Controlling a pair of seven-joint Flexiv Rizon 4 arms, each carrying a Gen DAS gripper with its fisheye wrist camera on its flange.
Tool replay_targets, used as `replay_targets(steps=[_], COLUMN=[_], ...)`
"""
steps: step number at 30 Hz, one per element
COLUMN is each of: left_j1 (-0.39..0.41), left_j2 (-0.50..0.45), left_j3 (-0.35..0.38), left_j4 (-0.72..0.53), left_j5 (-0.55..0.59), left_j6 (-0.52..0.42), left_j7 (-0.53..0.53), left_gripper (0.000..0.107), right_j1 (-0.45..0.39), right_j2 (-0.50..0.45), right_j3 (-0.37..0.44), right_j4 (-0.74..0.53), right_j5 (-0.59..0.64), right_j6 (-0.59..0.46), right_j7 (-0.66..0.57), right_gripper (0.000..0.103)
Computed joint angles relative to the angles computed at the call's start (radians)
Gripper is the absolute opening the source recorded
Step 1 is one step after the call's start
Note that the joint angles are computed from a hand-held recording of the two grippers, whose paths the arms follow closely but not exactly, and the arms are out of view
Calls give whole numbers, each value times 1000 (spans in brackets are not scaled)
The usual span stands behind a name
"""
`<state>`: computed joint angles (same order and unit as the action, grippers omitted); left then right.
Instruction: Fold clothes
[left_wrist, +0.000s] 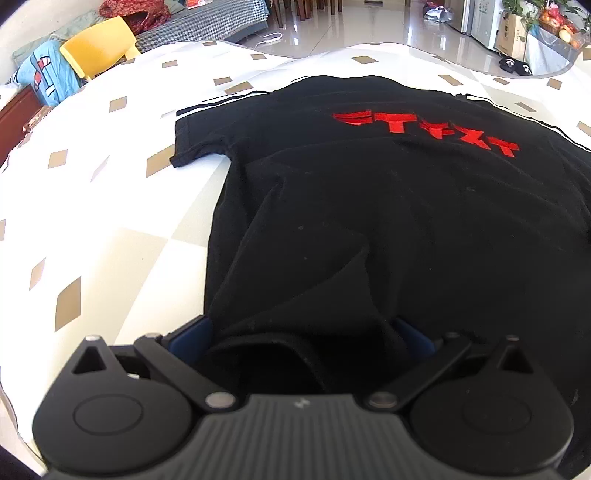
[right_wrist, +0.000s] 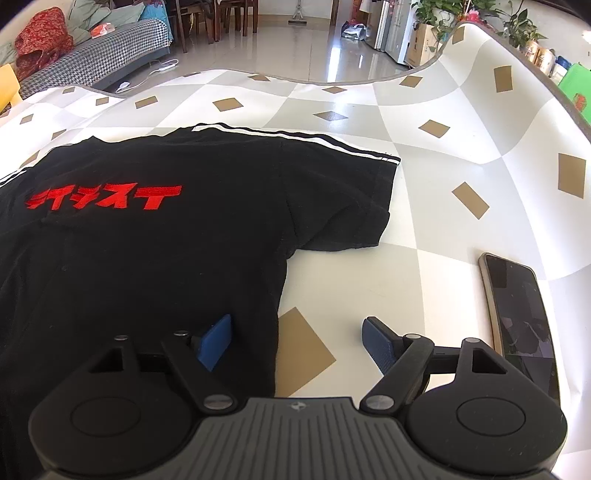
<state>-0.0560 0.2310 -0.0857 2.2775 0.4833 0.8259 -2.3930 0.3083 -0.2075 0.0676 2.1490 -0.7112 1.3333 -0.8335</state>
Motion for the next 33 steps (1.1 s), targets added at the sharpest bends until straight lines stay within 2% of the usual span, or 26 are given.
replay_targets(steps=[6, 15, 23, 33], left_j1=[14, 44, 60, 46], left_j2=[36, 83, 114, 145], left_j3=[23, 30, -7, -14], left_j4=[38, 85, 84, 99], left_j5=[-44, -99, -72, -64], left_j6=[-3, 11, -7, 30], left_j7=[-5, -11, -35, -27], left_gripper=[103, 103, 103, 103], right_j1=[5, -3, -23, -10], right_j2=[9, 12, 72, 209], right_j3=[-10, 6, 85, 155], right_j4=[10, 4, 13, 102], right_j5=[-45, -24, 211, 530], right_j6=[-7, -30, -131, -147], right_j7=[53, 28, -100, -228], right_gripper=[76, 75, 74, 73])
